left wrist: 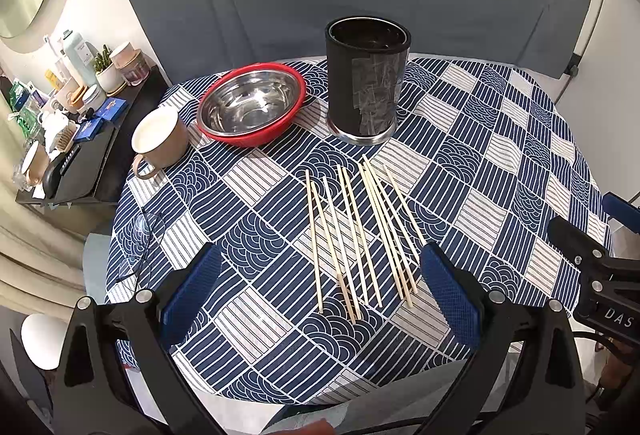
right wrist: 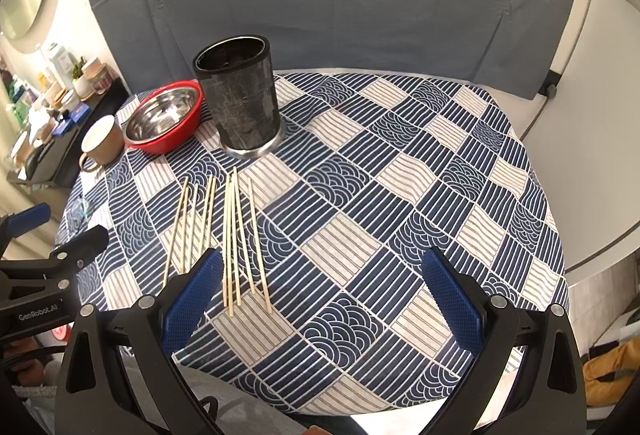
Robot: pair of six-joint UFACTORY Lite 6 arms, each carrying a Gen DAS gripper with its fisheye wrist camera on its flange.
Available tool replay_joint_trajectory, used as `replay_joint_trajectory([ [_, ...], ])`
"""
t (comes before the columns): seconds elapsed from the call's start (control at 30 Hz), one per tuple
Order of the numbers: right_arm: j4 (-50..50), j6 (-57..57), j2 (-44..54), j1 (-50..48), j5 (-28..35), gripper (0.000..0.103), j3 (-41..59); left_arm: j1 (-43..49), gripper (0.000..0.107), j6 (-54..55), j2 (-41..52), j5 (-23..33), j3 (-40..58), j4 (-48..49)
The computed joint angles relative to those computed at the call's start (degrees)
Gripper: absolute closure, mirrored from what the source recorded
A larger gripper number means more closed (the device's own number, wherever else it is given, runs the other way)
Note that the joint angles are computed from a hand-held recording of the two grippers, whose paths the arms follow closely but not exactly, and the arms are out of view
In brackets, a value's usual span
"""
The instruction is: Organize utensils
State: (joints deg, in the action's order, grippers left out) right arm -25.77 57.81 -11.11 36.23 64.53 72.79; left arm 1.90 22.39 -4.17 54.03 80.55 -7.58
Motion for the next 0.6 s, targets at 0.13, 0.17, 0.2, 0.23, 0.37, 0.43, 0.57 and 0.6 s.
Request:
replay_joint_trajectory([
  [0.13,0.8,-0.8,0.9,-0.6,-0.6,0.008,0.3,0.2,0.010,-0.7,1.0,0.6,0.5,0.8],
  [0.17,0.9,-0.7,0.8,-0.5,-0.8,0.008,0.0,0.1,0.010,-1.2,1.3,0.7,0.6,1.3],
  [0.2,1.2,-0.8,0.9,-0.6,-0.9,0.008,0.0,0.2,0.010,-1.4,1.8,1.0,0.7,1.6],
  [0.23,1.5,-1.0,0.8,-0.8,-1.1,0.008,-0.3,0.5,0.010,-1.2,2.4,1.5,1.0,1.4],
  [0.37,3.1,-2.3,2.0,-1.6,-1.7,0.008,-0.1,1.5,0.010,-1.7,4.7,2.7,2.4,1.6],
  [0.43,4.0,-3.1,3.0,-2.2,-1.9,0.008,0.3,1.7,0.010,-2.0,5.8,3.2,3.2,1.9],
  [0.57,5.4,-4.6,4.9,-3.2,-2.3,0.008,1.1,2.4,0.010,-2.8,9.0,4.1,5.4,2.9],
  [0.6,5.8,-5.1,5.5,-3.5,-2.3,0.008,1.4,2.5,0.010,-3.2,9.8,4.2,6.0,3.3],
])
